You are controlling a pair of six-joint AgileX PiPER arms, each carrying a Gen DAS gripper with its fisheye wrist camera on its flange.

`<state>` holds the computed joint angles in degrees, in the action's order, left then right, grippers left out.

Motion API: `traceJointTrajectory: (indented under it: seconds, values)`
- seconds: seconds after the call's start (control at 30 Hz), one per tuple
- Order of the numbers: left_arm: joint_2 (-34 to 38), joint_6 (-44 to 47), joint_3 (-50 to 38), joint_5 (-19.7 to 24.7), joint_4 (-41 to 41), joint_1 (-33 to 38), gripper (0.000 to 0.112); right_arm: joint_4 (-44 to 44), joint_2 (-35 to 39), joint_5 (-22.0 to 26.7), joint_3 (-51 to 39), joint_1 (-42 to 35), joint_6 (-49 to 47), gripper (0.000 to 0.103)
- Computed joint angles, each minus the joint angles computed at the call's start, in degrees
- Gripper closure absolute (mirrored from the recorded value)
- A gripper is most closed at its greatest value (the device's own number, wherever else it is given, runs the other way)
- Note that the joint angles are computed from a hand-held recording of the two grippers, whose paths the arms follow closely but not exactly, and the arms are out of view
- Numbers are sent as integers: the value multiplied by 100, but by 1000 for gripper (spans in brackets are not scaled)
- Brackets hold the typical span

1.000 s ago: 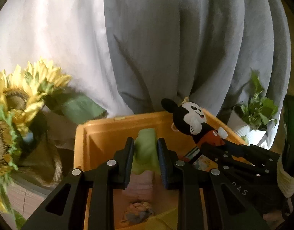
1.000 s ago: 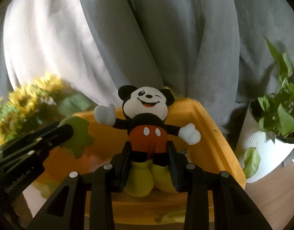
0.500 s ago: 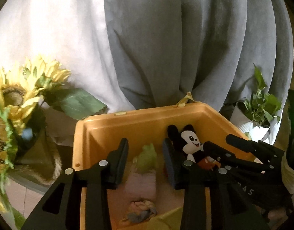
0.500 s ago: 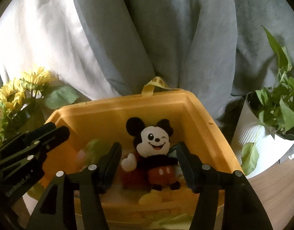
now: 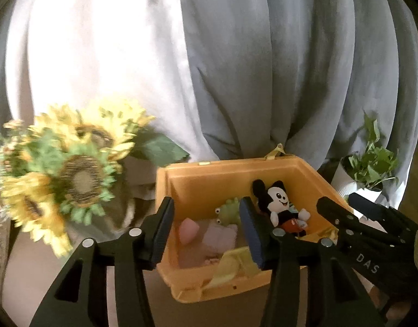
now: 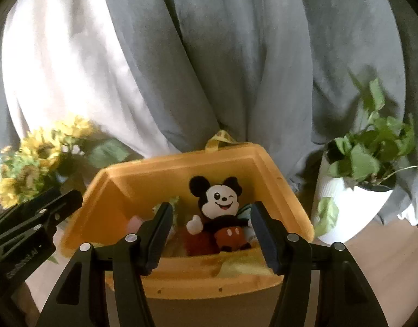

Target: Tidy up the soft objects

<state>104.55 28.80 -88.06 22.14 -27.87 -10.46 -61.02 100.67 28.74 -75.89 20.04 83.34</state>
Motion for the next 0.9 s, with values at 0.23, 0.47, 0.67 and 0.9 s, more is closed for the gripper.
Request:
traceJointTrajectory:
  seconds: [0.23, 0.47, 0.67, 0.9]
  values:
    - [-987, -137, 939, -236, 223, 115, 50, -496, -741, 549, 571, 624, 606, 36]
    - [-1807, 439, 1754, -512, -103, 336, 35, -873, -1155, 1530, 823, 1461, 1147, 28]
    - [-2435, 2350, 2350, -278, -1731, 824, 20, -1102, -1344, 2691, 982, 2362, 1733, 21]
    - [-3085, 3573, 2892, 230, -2714, 1420, 11, -1144, -1400, 4015, 1003, 3391, 2305, 19]
